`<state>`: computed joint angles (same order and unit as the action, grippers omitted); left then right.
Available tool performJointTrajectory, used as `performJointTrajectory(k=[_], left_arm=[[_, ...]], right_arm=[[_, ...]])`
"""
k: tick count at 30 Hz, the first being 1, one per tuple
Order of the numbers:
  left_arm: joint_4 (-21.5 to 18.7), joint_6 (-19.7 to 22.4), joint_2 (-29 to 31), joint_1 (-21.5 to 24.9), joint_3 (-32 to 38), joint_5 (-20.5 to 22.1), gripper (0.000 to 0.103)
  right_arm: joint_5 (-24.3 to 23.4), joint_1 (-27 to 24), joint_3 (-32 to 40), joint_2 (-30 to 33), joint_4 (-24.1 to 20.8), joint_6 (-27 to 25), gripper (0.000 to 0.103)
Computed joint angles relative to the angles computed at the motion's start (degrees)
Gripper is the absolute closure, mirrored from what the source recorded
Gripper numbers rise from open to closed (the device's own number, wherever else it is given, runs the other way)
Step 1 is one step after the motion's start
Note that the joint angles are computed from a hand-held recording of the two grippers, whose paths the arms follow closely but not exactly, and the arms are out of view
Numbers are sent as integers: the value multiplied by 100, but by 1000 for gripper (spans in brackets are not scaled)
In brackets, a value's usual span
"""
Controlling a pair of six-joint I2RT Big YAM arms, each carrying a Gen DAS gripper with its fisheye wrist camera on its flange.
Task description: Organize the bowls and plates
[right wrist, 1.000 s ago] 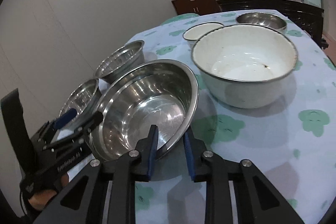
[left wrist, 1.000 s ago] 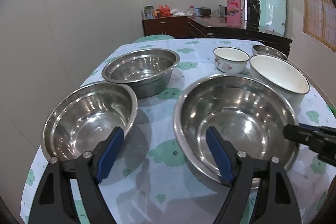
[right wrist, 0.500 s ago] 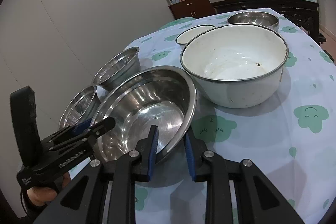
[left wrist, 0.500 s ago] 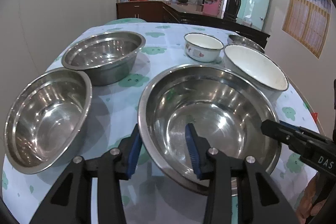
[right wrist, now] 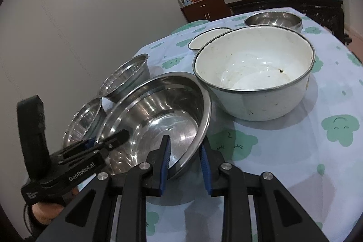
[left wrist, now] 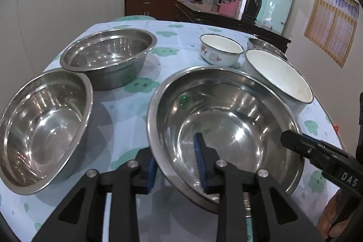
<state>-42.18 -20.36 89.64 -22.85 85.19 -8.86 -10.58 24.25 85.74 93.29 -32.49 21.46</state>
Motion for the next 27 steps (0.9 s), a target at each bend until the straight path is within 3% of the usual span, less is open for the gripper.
performJointTrajectory(k=[2,6,14,21,27], left_arm=[[126,1,-98,28,-104,97,81],[319,121,-314,-72,-286,-208,81],[678,111,-839,14,-676,-429,81],[806,100,-1167,141,-922,-690,82],[783,109,-1254,191,-1044,-554,81]], right_arm=[[78,17,-10,-23,-20,-13,74],[86,47,-93,-126,38,31,74],[240,256,-165,-347,358,-87,74],[133,473,89,-217,487,-64,74],[116,580,20,-284,495,17,74]])
